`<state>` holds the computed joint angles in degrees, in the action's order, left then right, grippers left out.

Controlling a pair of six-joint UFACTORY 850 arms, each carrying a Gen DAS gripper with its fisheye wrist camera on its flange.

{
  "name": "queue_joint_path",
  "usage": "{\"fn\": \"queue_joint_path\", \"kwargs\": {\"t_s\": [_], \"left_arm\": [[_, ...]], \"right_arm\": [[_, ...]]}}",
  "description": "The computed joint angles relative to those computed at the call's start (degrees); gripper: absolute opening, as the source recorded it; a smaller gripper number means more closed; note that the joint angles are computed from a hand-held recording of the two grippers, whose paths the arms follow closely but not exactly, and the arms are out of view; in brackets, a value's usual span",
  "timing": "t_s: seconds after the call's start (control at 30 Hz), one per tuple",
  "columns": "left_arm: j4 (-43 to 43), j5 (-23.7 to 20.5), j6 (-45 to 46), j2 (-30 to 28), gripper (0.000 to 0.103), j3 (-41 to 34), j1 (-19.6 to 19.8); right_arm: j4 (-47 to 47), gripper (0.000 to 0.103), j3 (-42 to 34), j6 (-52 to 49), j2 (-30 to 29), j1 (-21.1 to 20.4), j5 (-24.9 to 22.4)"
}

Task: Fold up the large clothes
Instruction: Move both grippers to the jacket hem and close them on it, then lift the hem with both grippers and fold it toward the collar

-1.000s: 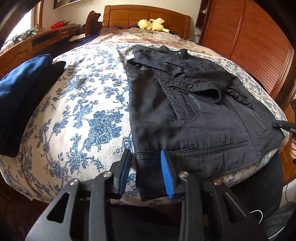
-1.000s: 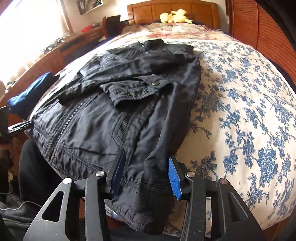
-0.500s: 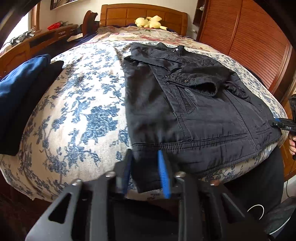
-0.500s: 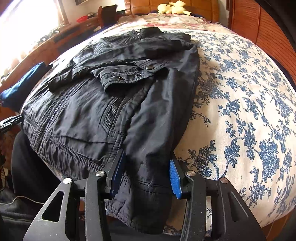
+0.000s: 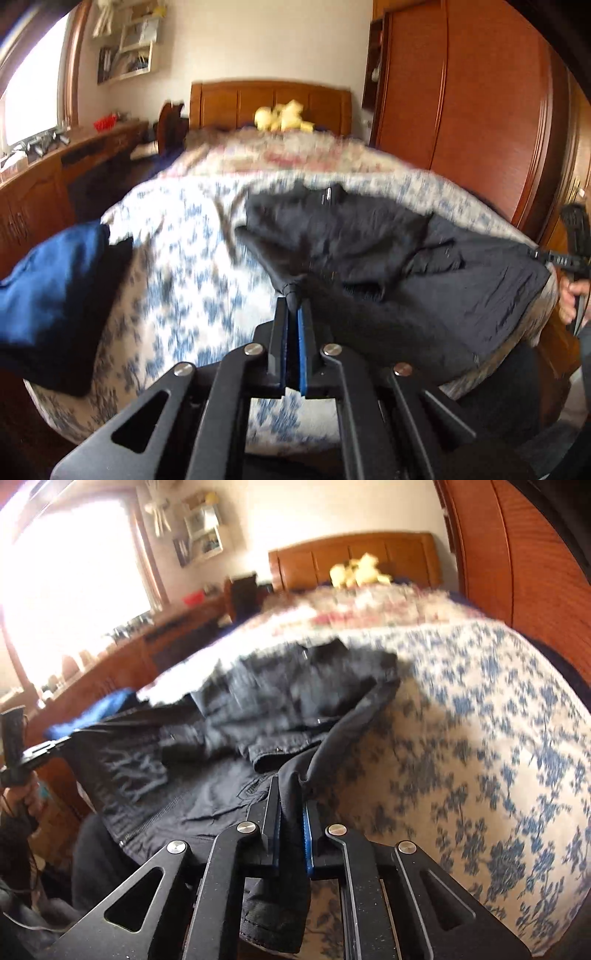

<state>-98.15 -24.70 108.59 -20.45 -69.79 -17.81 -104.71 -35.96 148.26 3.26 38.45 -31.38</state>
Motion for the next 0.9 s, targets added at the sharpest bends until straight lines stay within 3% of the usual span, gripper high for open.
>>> {"fn": "queue_joint_path", "kwargs": {"t_s": [0.17,0.43,0.57,0.7,0.9], "left_arm": [[-2.7,-3.0,0.8,3.4,0.001,0.3,1.0],[-5.3,-7.4,3.0,10.9,0.001,4.2,3.3],[-5.8,-7.4,4.3,12.7,0.001,5.0,3.4],[-5.3,-3.7,3.4,8.8,0.001,1.5,1.8],[-1.0,0.8,-2.9,-1.9,0.002,-9.0,-0.4]], "right_arm": [[9.0,0.006,-2.1,-12.5,4.5,3.7,-3.7],[17.1,0.006,-2.0,-21.2,11.9,14.0,-15.2],[18.0,0.006,-1.4,-21.6,13.9,17.3,-18.5],[17.6,0.006,-1.1,-21.6,13.0,13.6,-15.6],[13.4,0.006,-2.8,-20.1,6.8,2.1,-7.1]]}}
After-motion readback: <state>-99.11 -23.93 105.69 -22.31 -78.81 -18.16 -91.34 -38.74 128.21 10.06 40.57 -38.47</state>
